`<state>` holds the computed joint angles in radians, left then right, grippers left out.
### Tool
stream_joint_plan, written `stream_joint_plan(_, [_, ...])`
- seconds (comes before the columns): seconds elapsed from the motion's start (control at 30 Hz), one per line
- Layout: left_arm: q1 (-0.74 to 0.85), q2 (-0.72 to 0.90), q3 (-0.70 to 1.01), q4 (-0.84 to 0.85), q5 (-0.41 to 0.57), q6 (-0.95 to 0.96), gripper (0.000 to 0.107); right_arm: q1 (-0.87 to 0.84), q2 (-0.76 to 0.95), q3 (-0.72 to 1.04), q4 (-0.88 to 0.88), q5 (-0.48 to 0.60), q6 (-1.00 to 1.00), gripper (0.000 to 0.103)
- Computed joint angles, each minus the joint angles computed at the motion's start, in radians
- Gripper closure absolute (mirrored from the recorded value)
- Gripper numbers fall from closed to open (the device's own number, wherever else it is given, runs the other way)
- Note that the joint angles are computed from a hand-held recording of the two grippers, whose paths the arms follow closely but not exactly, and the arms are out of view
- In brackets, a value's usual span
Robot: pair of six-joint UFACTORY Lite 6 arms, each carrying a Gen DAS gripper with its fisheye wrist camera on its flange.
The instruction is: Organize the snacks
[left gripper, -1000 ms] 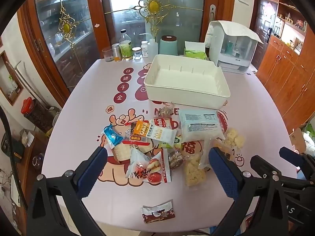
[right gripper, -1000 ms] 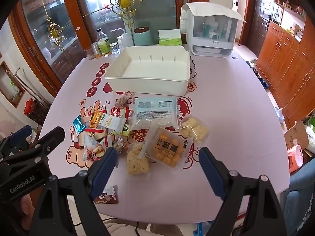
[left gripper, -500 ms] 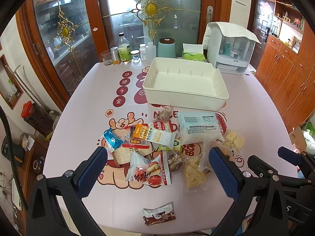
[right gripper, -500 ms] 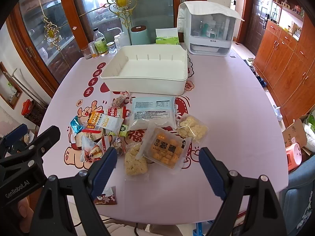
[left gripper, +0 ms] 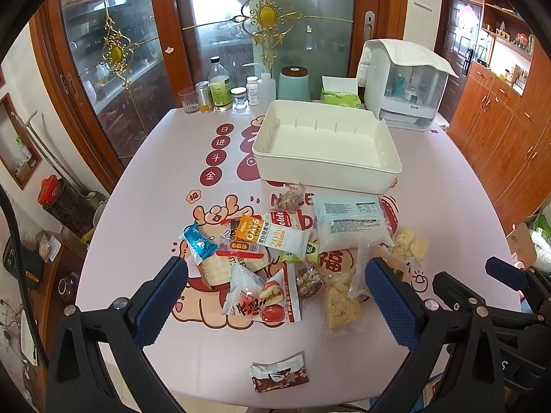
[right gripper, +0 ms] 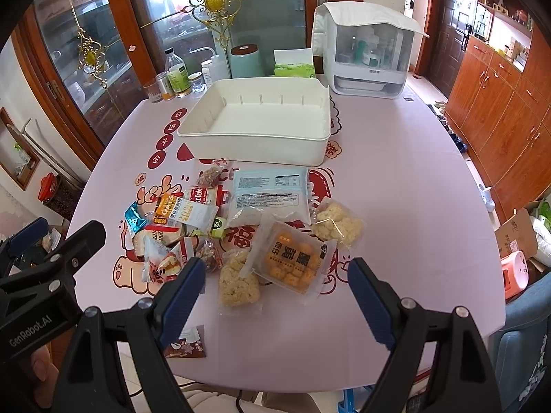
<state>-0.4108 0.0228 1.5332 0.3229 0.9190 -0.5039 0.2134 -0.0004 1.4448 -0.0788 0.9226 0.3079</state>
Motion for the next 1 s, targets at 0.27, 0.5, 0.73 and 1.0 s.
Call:
stream_joint_plan(0.27, [-0.035,-0.04,-0.029,0.032,-0.02,-0.014,0.005,0.051,-0.012,-0.011,-0.019,-0.008,0.007,0.017])
stream_joint_plan(0.5, [-0.041,-0.044,-0.02,0.042,-0.015,-0.02,0.005,0.054,-0.018,-0.01,-0.019,-0.009,0.008,0.017])
stream_joint_plan(0.73, [-0.036,-0.048,-0.013,0.042,-0.003,-0.026,0.005,0.031,-0.023,-0.014,-0.011,-0.006,0.015,0.017])
stream_joint_plan(1.0, [-0.027,-0.042,-0.004,0.035,0.002,-0.017,0.005,0.0,-0.032,-0.025,-0.001,-0.007,0.022,0.017])
